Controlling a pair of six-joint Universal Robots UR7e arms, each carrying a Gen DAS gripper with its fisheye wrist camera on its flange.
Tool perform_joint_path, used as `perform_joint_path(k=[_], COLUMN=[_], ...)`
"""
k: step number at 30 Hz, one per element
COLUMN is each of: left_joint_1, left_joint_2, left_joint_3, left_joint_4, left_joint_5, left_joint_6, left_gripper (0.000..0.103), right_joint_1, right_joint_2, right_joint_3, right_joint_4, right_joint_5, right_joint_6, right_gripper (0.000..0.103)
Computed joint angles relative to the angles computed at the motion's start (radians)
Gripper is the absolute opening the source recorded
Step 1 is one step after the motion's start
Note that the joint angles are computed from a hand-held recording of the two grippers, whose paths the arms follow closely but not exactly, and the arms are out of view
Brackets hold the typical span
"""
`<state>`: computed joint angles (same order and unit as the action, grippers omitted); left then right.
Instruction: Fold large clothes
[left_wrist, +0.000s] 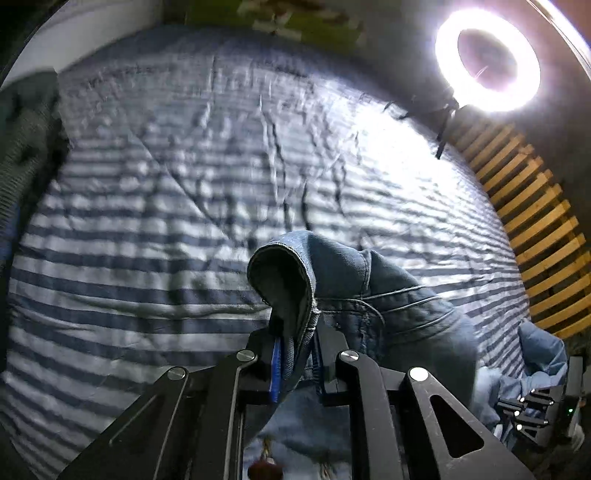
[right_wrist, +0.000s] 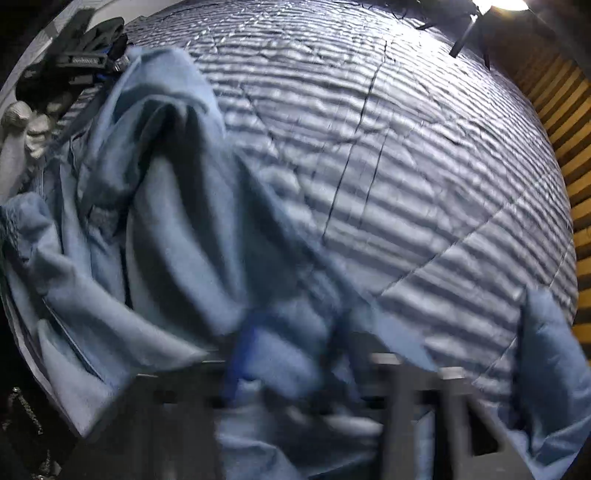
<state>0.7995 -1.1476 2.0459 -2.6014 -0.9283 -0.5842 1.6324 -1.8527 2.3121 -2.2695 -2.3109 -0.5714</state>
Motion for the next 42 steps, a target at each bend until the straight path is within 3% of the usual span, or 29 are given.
perform_joint_path(k=[5, 10, 14, 17, 20, 22, 24, 25, 27, 29, 31, 32, 33, 34, 38, 42], left_joint_1=[-0.122, -0.285, -0.386, -0.447, -0.453, -0.421, -0.330, -0.280, -0.223, -0.207, -0.211, -0.227, -0.244, -0.257, -0.281, -0.350], left_joint_2=[-0.161, -0.375, -0.492, -0.540, -0.561, -0.544, -0.487, -0.449, -0.413, -0.432, -0.469, -0.488, -0.509, -0.529, -0.568, -0.577], left_joint_3=[0.081, 0.129, 0.101, 0.056, 0.007, -0.016, -0.076, -0.121, -0.147, -0.101, -0.036, -0.003, 0.034, 0.074, 0.204, 0.302], left_joint_4=[-0.012, 0.101, 0.205, 0.358, 0.483, 0.535, 0.646, 0.733, 0.826, 0.764, 0.686, 0.688, 0.697, 0.703, 0.739, 0.812], left_joint_5=[0.050, 0.152, 0.250, 0.346, 0.394, 0.457, 0.439, 0.395, 0.372, 0.336, 0.267, 0.258, 0.237, 0.201, 0.100, 0.044], left_joint_6=[-0.025, -0.084, -0.122, -0.169, -0.204, -0.235, -0.273, -0.306, -0.363, -0.322, -0.273, -0.277, -0.282, -0.285, -0.324, -0.379], left_gripper=[0.013, 0.013, 0.013, 0.013, 0.013, 0.014, 0.028, 0.034, 0.033, 0.034, 0.043, 0.054, 0.067, 0.069, 0.069, 0.070], right_joint_1=[0.118, 0.261, 0.377, 0.431, 0.465, 0.453, 0.427, 0.401, 0.350, 0.318, 0.297, 0.283, 0.275, 0.260, 0.187, 0.120], right_joint_2=[-0.052, -0.010, 0.119, 0.255, 0.363, 0.434, 0.508, 0.526, 0.512, 0.461, 0.397, 0.358, 0.316, 0.282, 0.159, 0.075], right_joint_3=[0.041, -0.057, -0.145, -0.252, -0.348, -0.395, -0.428, -0.433, -0.414, -0.387, -0.338, -0.317, -0.295, -0.281, -0.219, -0.149], right_joint_4=[-0.141, -0.240, -0.492, -0.695, -0.851, -0.914, -0.810, -0.705, -0.496, -0.360, -0.307, -0.266, -0.210, -0.185, -0.156, -0.278], right_joint_5=[-0.069, -0.156, -0.258, -0.298, -0.278, -0.251, -0.285, -0.293, -0.272, -0.210, -0.163, -0.139, -0.115, -0.092, -0.014, -0.035], right_joint_6=[0.011, 0.160, 0.105, 0.024, -0.070, -0.093, -0.090, -0.043, 0.135, 0.238, 0.265, 0.287, 0.322, 0.330, 0.354, 0.266], right_gripper=[0.001, 0.000, 0.000, 0.000, 0.000, 0.001, 0.003, 0.004, 0.004, 0.005, 0.015, 0.020, 0.033, 0.040, 0.041, 0.045])
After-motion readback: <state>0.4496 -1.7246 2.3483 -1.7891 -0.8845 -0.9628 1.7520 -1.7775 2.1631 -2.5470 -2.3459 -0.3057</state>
